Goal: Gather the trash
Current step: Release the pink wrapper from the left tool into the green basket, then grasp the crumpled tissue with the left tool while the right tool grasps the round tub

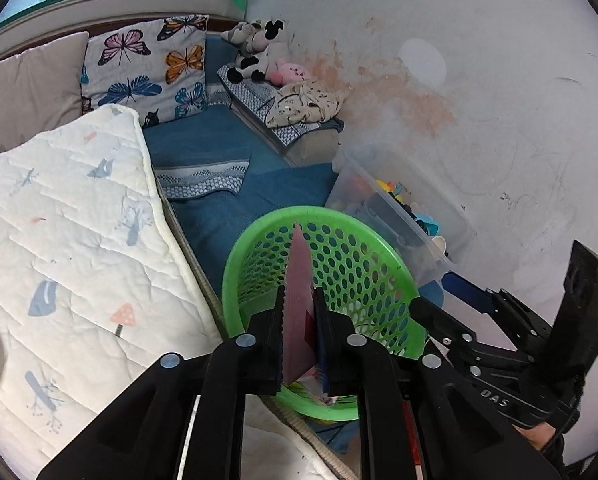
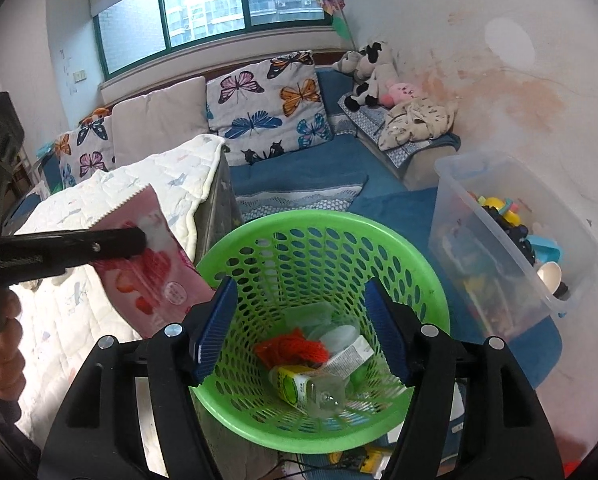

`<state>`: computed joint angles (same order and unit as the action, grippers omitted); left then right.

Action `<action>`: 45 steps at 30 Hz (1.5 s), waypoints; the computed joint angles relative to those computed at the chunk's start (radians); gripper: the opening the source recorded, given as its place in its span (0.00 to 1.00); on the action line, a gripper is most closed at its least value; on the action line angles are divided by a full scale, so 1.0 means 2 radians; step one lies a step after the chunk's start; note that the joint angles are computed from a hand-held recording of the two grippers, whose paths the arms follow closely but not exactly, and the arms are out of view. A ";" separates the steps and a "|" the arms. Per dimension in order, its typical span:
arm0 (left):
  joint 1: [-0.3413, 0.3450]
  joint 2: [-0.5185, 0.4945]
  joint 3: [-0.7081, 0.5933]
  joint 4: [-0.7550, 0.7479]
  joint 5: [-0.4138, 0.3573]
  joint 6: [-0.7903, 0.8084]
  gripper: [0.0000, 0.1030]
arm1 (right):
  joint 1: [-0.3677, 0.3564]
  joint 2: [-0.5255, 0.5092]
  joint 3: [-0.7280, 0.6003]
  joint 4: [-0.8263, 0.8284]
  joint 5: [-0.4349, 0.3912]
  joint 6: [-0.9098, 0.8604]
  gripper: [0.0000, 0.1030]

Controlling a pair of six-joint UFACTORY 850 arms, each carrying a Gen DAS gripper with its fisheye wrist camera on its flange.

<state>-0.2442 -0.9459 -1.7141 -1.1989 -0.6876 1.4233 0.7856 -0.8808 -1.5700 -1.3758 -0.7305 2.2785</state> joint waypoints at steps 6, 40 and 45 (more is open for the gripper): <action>-0.004 -0.013 -0.014 0.019 -0.008 -0.029 0.21 | 0.001 0.006 0.011 -0.009 0.000 0.017 0.65; 0.112 0.036 0.067 -0.123 0.153 0.110 0.78 | 0.015 -0.110 -0.202 0.030 0.061 -0.127 0.78; 0.132 0.030 0.059 -0.171 0.200 0.149 0.84 | 0.014 -0.159 -0.292 0.082 0.073 -0.209 0.78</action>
<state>0.0189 -0.8866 -1.5954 -1.5404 -0.2882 1.7204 0.8144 -1.1980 -2.1541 -1.2111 -0.5854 1.8603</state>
